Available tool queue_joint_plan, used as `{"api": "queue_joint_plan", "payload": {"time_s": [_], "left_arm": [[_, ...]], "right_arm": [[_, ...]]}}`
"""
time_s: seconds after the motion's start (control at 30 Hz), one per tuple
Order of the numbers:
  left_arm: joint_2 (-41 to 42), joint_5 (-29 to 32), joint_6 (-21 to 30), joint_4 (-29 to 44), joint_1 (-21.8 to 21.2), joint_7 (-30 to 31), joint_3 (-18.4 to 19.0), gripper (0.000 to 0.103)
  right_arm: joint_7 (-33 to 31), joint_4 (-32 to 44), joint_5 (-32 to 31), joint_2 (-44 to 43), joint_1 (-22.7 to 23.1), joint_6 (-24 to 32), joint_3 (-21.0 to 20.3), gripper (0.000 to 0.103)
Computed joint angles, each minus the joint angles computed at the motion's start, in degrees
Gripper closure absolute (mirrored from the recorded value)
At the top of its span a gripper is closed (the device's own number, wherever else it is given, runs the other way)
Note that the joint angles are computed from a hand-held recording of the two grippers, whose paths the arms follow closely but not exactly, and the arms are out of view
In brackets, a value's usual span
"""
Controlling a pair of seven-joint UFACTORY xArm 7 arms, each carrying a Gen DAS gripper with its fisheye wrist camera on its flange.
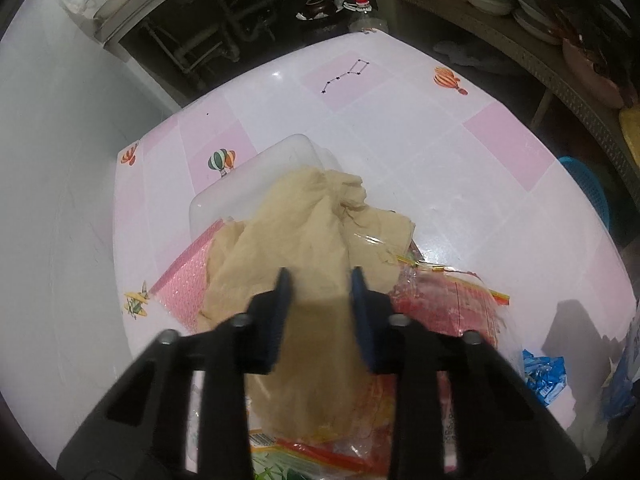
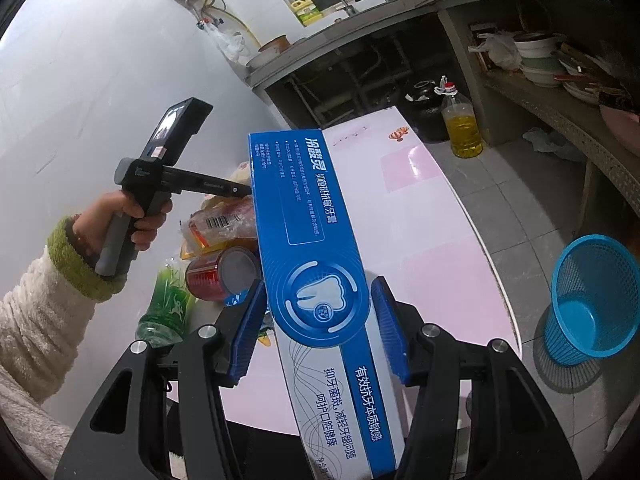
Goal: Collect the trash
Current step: 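Grasp the tan paper napkin with the left tool while the right tool holds the toothpaste box, then carry the napkin to the blue wastebasket and open the left tool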
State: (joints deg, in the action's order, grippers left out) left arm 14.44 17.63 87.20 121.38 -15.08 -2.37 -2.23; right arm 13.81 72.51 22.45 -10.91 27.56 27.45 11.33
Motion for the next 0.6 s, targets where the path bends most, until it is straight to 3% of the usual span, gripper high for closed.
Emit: {"api": "queue_joint_plan", "payload": {"time_s": [0.13,0.23,0.43,0.6], "left_arm": [[-1.4,-0.27,-1.76,-1.22,0.26,-0.29,-0.09,0.101],[-2.71,0.43,-3.68,-2.36,0.45,-0.56,-0.12,0.103],[-6.56,7.23,-9.18,-5.3,-0.33,-1.65,-0.63,0.103],[-7.62,12.86,-12.24,-3.68,-1.08,-3.46,-1.22,0.103]], "right_arm": [[1.87,-0.66,-1.35,-0.87,-0.31,-0.33,0.46,0.05],[3.01,-1.05,-2.26,-1.5,-0.38,-0.4,0.58,0.05],[4.81,-1.69,-4.2,-2.87,-0.44,-0.76,0.82,0.05],[6.27,-2.56,-5.59,-4.2,-0.54,-1.05,1.04,0.05]]}}
